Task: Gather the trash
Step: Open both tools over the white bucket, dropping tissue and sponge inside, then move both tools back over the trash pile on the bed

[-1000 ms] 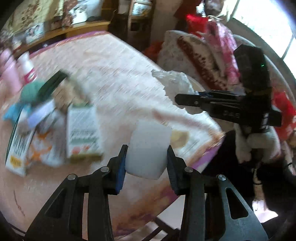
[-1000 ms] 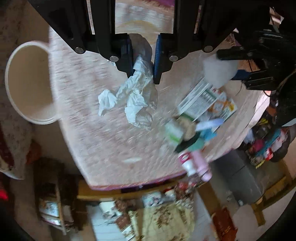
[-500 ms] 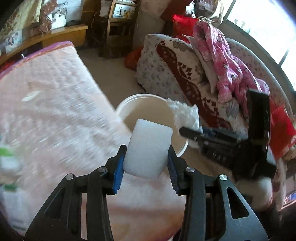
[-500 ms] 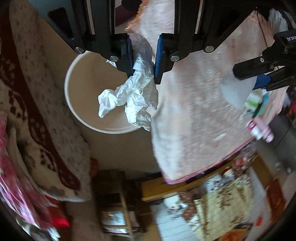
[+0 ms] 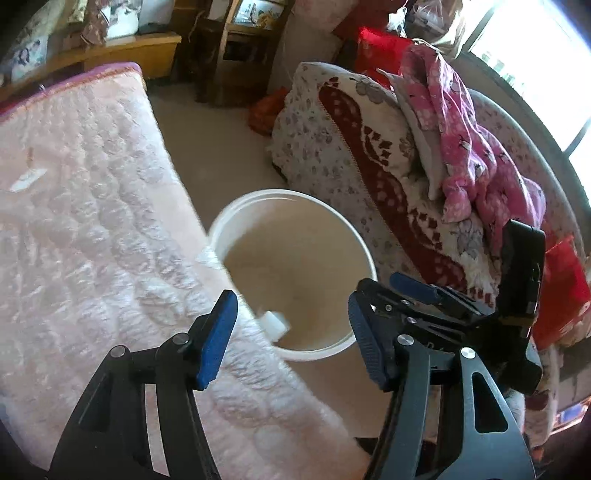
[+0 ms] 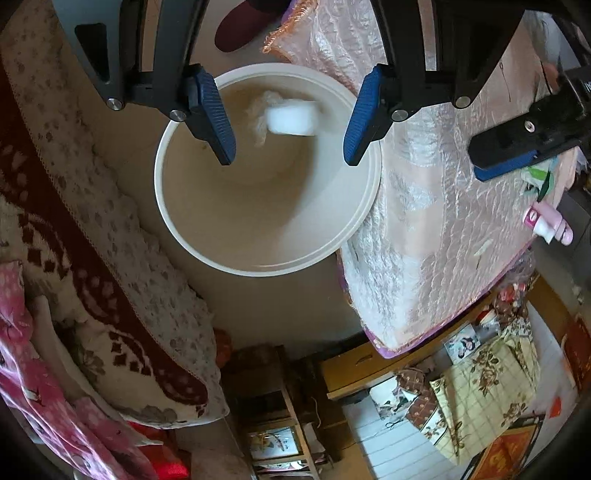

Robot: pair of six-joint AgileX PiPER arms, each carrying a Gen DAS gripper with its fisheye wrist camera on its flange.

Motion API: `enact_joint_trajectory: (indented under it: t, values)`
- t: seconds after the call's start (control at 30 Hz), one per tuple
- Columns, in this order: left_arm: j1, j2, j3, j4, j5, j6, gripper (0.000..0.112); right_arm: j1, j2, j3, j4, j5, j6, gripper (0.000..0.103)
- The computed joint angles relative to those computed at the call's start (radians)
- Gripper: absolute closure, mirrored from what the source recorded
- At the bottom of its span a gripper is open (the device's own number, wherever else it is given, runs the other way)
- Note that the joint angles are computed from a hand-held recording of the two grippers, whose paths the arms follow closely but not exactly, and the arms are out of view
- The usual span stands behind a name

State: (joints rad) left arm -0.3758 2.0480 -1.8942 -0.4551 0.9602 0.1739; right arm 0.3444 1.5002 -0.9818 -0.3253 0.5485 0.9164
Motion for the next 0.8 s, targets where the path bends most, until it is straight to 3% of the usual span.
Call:
enact_joint_trajectory:
  t: [0.13, 0.43, 0.8]
  values:
    - [-0.005, -0.114, 0.143, 0.092, -0.096, -0.009, 0.051, 0.073, -0.005, -0.026, -0.103, 0.060, 0.090, 0.044]
    - [0.026, -0.321, 0.398, 0.291, -0.230, -0.105, 0.051, 0.251, 0.013, -0.139, -0.227, 0.200, 0.240, 0.040]
    - [0.202, -0.508, 0.593, 0.204, -0.283, 0.021, 0.051, 0.433, 0.122, -0.321, -0.312, 0.311, 0.369, 0.038]
